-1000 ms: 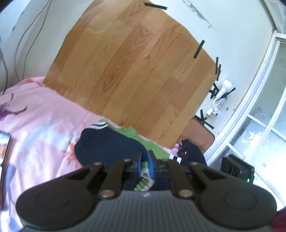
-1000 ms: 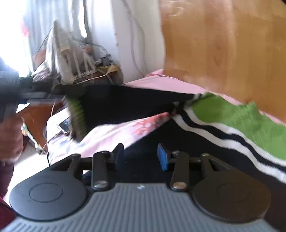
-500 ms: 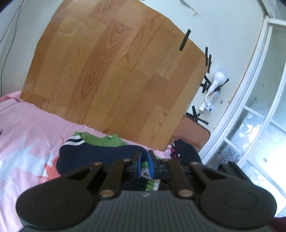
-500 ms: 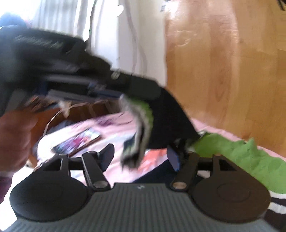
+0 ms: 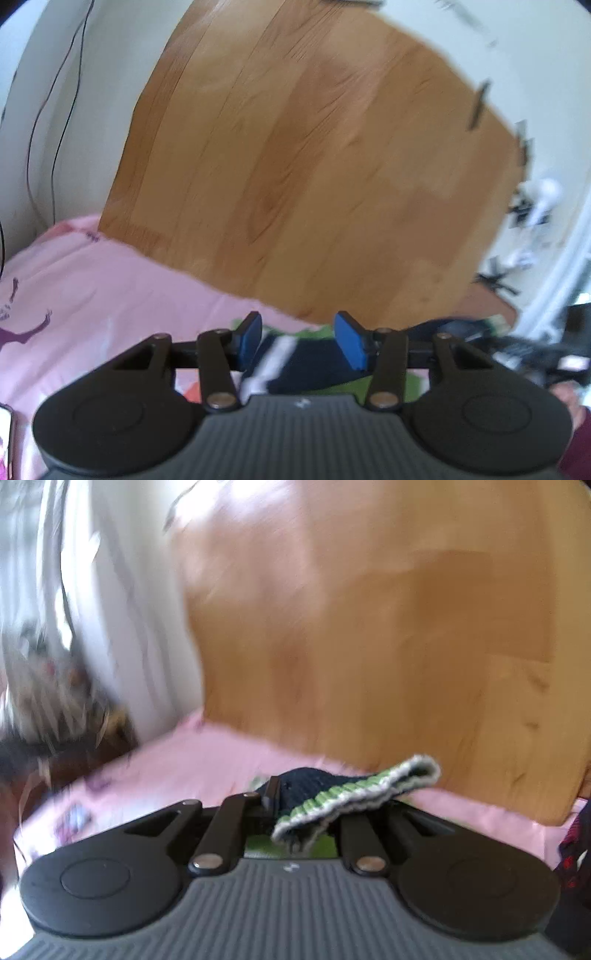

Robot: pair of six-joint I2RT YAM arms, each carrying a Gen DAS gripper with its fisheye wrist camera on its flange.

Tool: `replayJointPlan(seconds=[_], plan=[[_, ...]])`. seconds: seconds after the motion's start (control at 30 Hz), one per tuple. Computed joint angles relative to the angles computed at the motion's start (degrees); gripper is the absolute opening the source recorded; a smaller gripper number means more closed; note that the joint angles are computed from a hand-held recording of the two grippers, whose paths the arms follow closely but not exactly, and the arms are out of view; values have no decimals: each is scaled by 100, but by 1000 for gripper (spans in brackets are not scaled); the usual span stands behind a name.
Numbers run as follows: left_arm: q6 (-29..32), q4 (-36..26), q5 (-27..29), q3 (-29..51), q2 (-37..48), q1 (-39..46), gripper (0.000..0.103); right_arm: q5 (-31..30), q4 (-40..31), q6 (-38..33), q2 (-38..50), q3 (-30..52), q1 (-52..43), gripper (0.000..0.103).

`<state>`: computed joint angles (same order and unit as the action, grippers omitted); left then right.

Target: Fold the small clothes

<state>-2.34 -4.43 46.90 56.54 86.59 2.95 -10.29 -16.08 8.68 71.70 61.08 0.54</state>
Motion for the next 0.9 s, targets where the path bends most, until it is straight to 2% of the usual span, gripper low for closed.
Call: replayJointPlan(seconds=[0.1, 0.27, 0.3, 0.33, 0.37, 0.43, 0.47, 0.53, 0.6, 0.67, 0.7, 0.73, 0.77, 0.83, 0.87, 0.9], plan=[[67, -231, -733, 680, 998, -564, 48, -302, 408, -2, 36, -469, -587, 14], [379, -1143, -1802, 2339, 2837, -1350, 50, -476, 807, 204, 657, -1312, -976, 14], [392, -1250, -1858, 2589, 3101, -1418, 43, -495, 890, 246, 684, -1410, -992, 14], [460, -1302, -1855, 2743, 3309, -1463, 18, -543, 939, 304, 727, -1436, -1009, 14], [469, -1359, -1878, 2859, 3432, -1540, 13, -564, 953, 351, 765, -1394, -995, 14], [185, -909, -1994, 2615, 3341, -1584, 12, -532, 931, 366, 820, -1138, -889, 14], [-14, -600, -1880, 2424, 3260, -1527, 12, -698, 986, 279, 720, -1106, -1002, 14], [-515, 23, -1532, 2017, 3122, -1298, 12, -1107, 1505, 337, 356, -1204, -1177, 14], [-857, 403, -1423, 1825, 3154, -1197, 12, -1380, 1903, 226, 87, -1377, -1292, 15], [-813, 552, -1993, 1708, 3161, -1338, 10, -1145, 1833, -79, 104, -1527, -1240, 17], [-751, 617, -2274, 1670, 3202, -1416, 12, -871, 1556, -221, 341, -1473, -1176, 23], [-753, 577, -2367, 1700, 3245, -1454, 15, -475, 1107, -361, 734, -1335, -1085, 25], [-759, 667, -2388, 1615, 3199, -1462, 15, 33, 763, -375, 1103, -1263, -981, 32], [-717, 784, -2500, 1490, 3086, -1502, 17, -15, 1401, -53, 1016, -1802, -1127, 43], [-738, 858, -2570, 1459, 3085, -1534, 22, -64, 1405, 59, 980, -1835, -1170, 43], [-735, 859, -2631, 1447, 3084, -1544, 33, -132, 1524, 212, 915, -1920, -1235, 43]])
